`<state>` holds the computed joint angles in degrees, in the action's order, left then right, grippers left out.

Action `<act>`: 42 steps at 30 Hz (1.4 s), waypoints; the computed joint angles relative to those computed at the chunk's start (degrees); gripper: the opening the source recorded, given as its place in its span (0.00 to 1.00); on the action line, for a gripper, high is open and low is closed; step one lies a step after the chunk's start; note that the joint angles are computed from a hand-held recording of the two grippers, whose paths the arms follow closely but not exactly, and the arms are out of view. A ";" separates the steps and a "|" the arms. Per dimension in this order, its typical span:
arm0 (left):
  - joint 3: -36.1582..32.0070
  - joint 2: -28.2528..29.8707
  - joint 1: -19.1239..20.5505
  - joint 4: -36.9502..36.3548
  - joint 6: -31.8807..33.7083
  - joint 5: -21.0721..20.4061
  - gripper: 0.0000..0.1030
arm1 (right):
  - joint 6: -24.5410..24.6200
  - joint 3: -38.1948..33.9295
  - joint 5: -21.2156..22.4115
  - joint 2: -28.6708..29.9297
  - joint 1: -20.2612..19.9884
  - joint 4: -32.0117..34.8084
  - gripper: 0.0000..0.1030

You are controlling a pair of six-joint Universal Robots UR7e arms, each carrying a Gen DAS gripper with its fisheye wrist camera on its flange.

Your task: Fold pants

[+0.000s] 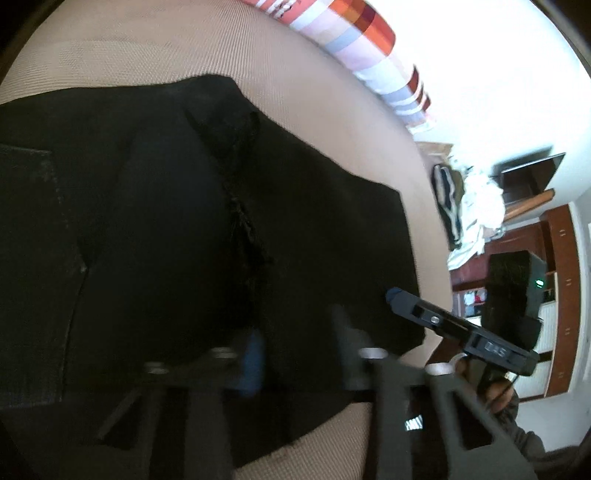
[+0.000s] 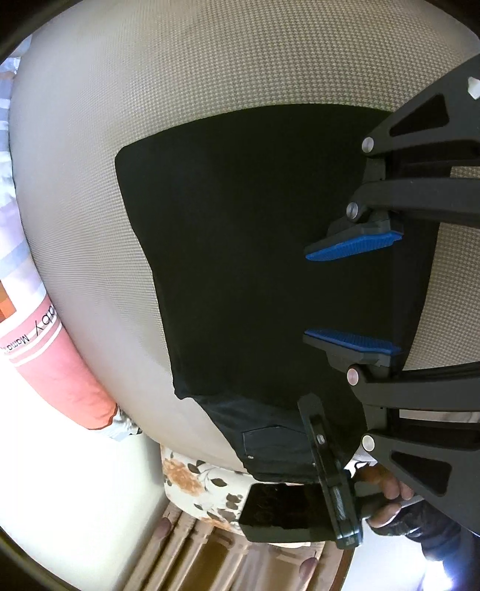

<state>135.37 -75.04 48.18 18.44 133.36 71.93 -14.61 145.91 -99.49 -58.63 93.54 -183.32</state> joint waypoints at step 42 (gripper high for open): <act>-9.17 12.45 -3.49 4.54 11.91 -24.92 0.40 | -9.87 -10.99 -16.28 11.83 4.41 -14.11 0.29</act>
